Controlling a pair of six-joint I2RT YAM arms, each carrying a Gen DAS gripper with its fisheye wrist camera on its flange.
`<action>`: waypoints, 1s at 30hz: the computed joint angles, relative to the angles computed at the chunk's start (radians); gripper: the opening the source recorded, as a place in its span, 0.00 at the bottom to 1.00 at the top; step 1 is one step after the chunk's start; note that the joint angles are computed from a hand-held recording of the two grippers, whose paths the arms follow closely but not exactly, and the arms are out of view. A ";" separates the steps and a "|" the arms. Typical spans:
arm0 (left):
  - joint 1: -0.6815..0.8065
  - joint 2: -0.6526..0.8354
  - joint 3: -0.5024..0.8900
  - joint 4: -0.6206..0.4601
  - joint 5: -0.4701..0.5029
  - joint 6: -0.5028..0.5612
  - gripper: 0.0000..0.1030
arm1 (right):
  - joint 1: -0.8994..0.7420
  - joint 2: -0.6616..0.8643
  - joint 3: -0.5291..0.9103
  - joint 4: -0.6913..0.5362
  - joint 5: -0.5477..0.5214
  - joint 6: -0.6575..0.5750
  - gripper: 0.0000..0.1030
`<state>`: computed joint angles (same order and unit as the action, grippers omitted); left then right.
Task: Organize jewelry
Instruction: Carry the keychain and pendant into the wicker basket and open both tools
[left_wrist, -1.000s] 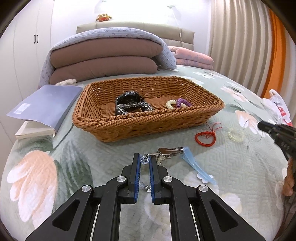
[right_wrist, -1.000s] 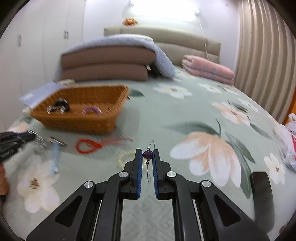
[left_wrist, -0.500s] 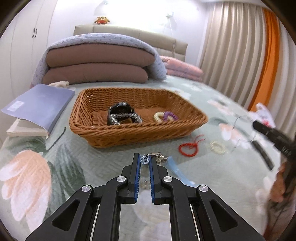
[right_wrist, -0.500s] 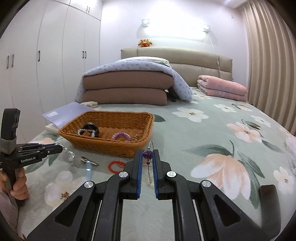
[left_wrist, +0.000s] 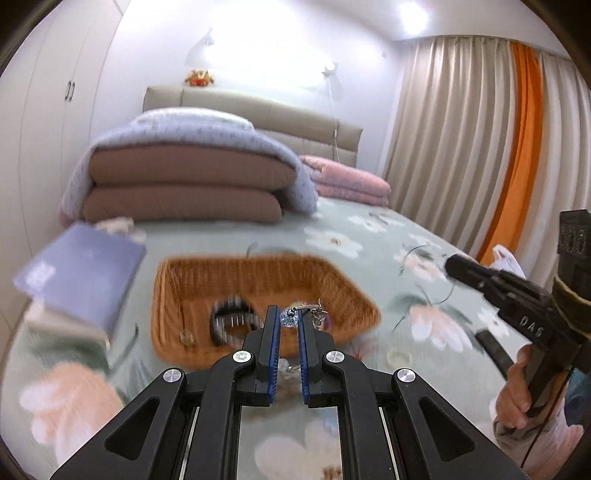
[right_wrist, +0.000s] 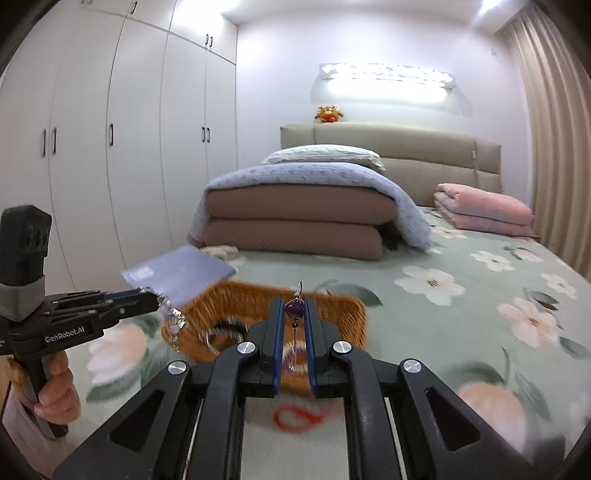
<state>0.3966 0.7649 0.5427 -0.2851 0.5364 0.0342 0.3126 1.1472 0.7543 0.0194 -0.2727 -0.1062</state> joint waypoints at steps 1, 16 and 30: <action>-0.007 0.022 0.025 0.016 -0.002 -0.019 0.09 | 0.002 0.037 0.027 0.007 -0.003 0.007 0.11; -0.247 0.756 0.256 0.397 -0.248 -0.151 0.09 | -0.034 0.771 0.526 -0.026 -0.049 0.046 0.11; -0.221 0.743 0.237 0.434 -0.184 -0.184 0.46 | -0.055 0.761 0.509 -0.010 -0.115 0.085 0.35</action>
